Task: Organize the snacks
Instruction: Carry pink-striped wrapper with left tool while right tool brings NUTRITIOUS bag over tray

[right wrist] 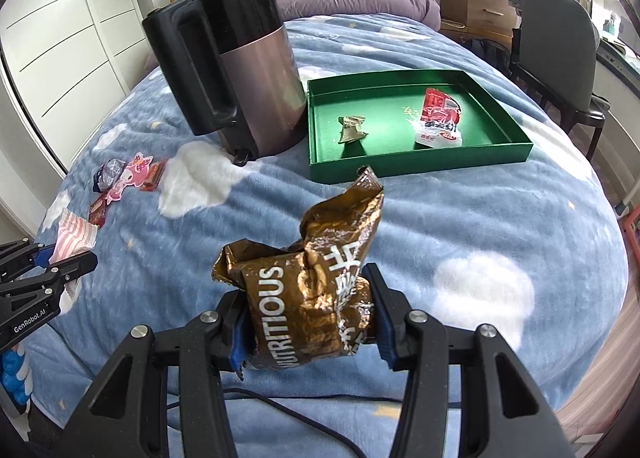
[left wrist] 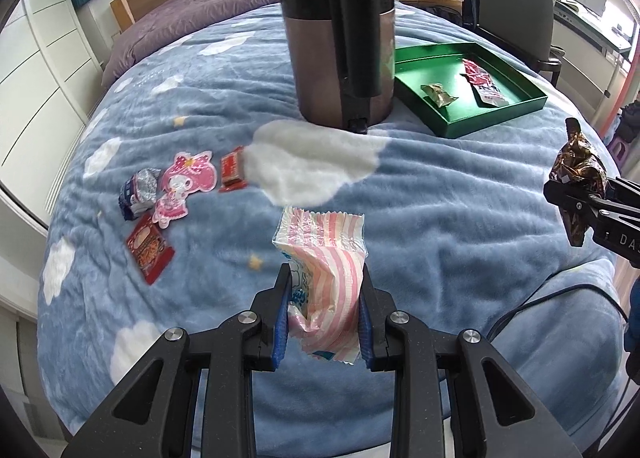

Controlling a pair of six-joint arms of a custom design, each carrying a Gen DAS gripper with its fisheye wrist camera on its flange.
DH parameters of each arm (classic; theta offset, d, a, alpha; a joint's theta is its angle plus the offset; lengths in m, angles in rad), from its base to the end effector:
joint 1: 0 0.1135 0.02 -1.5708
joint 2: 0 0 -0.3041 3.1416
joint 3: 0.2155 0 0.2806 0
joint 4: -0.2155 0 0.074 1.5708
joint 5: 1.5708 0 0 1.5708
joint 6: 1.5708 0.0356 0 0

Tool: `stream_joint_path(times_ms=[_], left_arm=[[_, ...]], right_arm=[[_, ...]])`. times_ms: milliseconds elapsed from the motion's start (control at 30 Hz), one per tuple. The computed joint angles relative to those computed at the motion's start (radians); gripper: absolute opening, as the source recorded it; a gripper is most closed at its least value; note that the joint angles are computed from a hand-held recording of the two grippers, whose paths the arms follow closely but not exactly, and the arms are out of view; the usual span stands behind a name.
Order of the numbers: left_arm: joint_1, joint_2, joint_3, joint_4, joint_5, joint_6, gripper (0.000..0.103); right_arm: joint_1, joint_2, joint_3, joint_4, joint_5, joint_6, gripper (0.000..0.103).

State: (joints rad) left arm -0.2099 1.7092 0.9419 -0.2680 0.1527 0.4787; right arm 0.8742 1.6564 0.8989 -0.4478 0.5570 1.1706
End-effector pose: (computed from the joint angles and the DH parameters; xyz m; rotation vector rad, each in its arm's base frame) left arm 0.3477 -0.0796 0.1737 0.9253 2.4193 -0.1011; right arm 0.2221 0.2362 0.1744 0.4964 2.4362 0.0215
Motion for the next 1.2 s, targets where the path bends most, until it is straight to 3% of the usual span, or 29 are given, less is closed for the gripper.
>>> stream_joint_path(times_ms=[567,1200], left_arm=[[-0.190,0.032,0.101,-0.049,-0.029,-0.089,0.024],[-0.300,0.145,0.256,-0.086,-0.069,-0.125,0.024]], right_arm=[[-0.102,-0.119,-0.116,0.004,0.008,-0.033,0.065],[-0.287,-0.162,-0.151,0.064,-0.026,-0.225,0.065]])
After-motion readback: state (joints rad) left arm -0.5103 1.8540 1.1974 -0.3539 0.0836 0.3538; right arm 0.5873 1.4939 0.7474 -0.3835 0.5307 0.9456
